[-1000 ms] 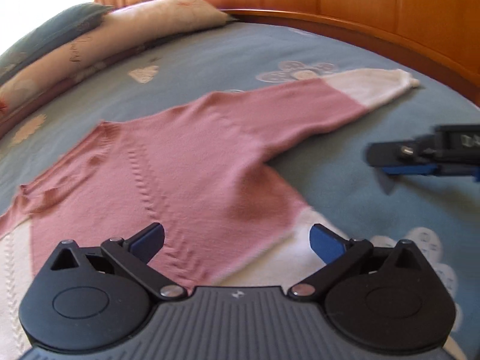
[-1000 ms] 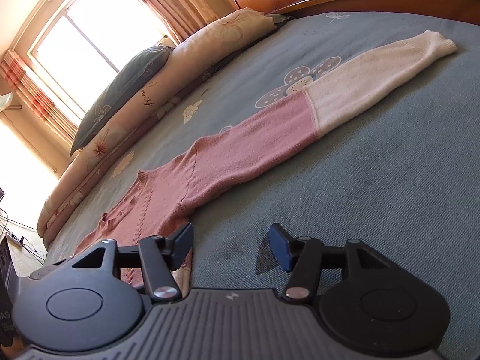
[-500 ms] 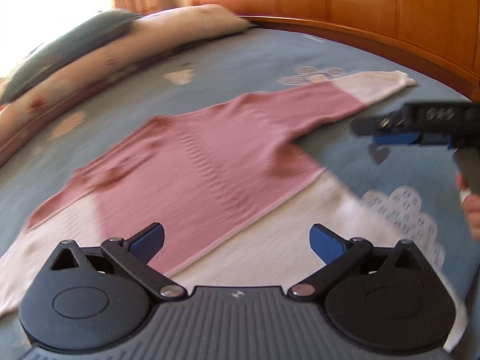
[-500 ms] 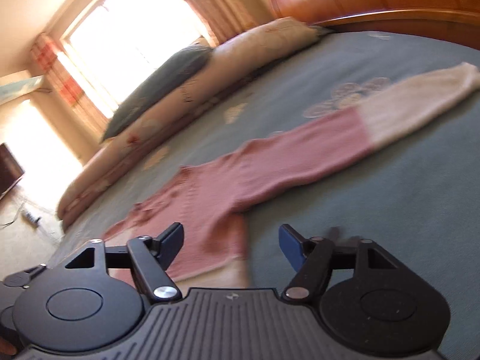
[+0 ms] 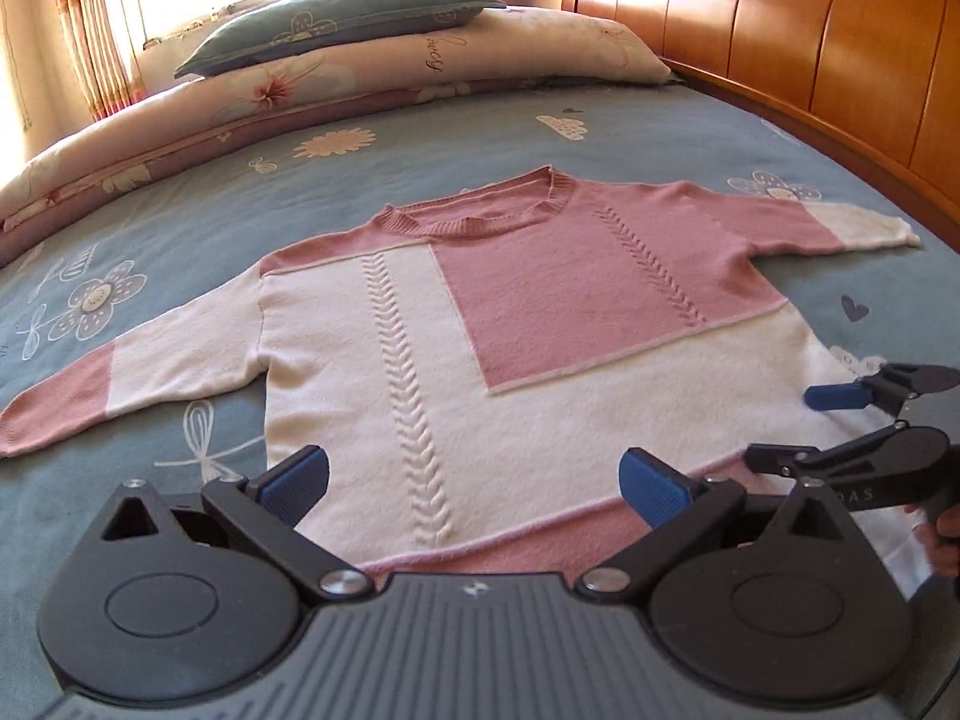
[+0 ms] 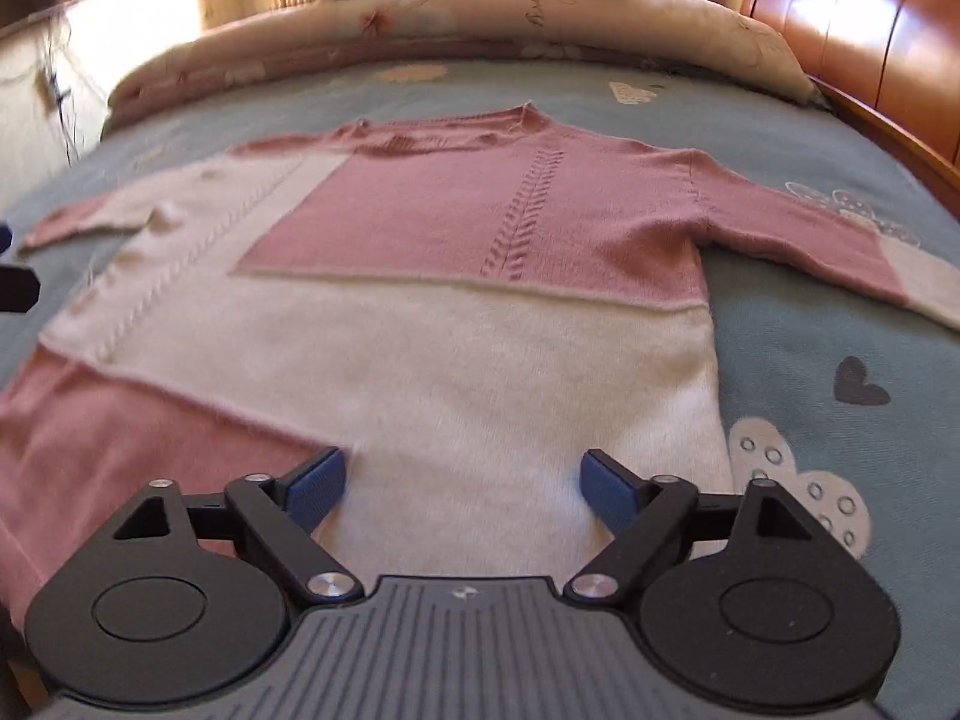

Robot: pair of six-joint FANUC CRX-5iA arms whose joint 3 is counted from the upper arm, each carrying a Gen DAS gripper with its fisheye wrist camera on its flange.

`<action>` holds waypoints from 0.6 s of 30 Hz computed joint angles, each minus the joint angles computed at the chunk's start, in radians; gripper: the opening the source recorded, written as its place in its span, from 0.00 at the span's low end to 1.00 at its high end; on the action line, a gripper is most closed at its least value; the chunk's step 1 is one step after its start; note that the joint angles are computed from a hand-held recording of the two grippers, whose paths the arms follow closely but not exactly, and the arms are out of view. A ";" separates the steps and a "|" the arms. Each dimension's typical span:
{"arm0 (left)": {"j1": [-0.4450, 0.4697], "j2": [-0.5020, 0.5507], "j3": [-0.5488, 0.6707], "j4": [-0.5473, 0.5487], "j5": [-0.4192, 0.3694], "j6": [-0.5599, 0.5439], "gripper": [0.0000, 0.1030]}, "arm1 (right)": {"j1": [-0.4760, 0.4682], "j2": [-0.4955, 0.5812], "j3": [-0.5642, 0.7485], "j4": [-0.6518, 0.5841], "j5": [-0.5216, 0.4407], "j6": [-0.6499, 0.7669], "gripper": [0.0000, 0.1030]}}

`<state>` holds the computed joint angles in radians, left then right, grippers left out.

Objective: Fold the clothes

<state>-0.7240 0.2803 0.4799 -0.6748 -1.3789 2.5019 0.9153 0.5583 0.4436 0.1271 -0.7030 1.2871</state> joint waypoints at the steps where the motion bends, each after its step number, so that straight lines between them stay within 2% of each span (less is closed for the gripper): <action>1: -0.007 -0.003 -0.013 -0.004 0.006 0.008 0.99 | 0.002 -0.014 -0.019 0.003 -0.003 -0.009 0.93; 6: -0.040 0.002 -0.068 -0.004 0.071 0.065 0.99 | 0.022 -0.092 -0.146 0.067 0.016 -0.088 1.00; 10: -0.069 0.026 -0.095 -0.016 0.123 0.114 0.99 | 0.045 -0.136 -0.272 0.198 0.103 -0.195 1.00; 15: -0.079 0.029 -0.149 0.035 0.166 0.207 0.99 | 0.046 -0.145 -0.303 0.237 0.129 -0.260 1.00; 18: -0.126 0.022 -0.169 -0.012 0.149 0.244 0.99 | 0.050 -0.153 -0.335 0.283 0.159 -0.303 1.00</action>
